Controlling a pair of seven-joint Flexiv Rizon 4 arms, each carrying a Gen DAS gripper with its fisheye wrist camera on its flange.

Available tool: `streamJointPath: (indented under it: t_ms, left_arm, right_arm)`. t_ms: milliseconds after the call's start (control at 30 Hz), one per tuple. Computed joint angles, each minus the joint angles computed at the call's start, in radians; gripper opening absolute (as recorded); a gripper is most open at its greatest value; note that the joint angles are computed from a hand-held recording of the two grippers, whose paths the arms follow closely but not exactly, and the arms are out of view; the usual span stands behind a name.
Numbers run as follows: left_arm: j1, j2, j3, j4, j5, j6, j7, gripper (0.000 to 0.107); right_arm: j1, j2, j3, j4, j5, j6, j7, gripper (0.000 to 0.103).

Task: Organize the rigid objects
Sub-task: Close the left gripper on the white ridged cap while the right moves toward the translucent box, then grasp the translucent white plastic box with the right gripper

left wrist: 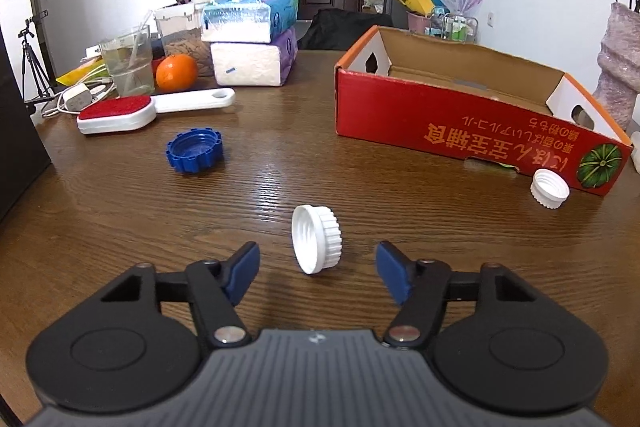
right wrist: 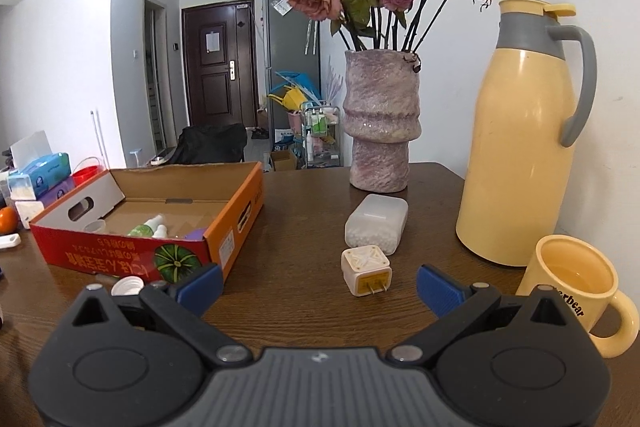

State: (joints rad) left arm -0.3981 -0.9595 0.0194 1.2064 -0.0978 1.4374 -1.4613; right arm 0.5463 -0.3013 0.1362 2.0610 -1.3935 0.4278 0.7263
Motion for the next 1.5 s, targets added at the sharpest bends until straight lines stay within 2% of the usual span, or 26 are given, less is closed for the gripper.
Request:
streamJointPath:
  t_ms: [200, 300, 1067, 1500]
  left_arm:
    - [-0.007, -0.038, 0.009, -0.074, -0.001, -0.065, -0.013, 0.025]
    - [0.019, -0.049, -0.037, -0.09, -0.01, -0.073, 0.015, 0.016]
    - [0.006, -0.056, 0.005, -0.106, -0.01, -0.031, -0.041, 0.015]
    - [-0.003, -0.06, 0.011, -0.116, -0.003, -0.005, -0.058, 0.015]
  right_arm:
    - [-0.006, -0.006, -0.004, -0.004, 0.013, 0.009, -0.008, 0.103]
    - [-0.009, -0.007, -0.006, -0.007, 0.021, 0.013, -0.018, 0.103]
    - [-0.097, 0.021, -0.031, 0.008, 0.052, 0.08, -0.042, 0.103]
    - [-0.149, -0.028, -0.072, -0.06, 0.096, 0.152, -0.104, 0.103]
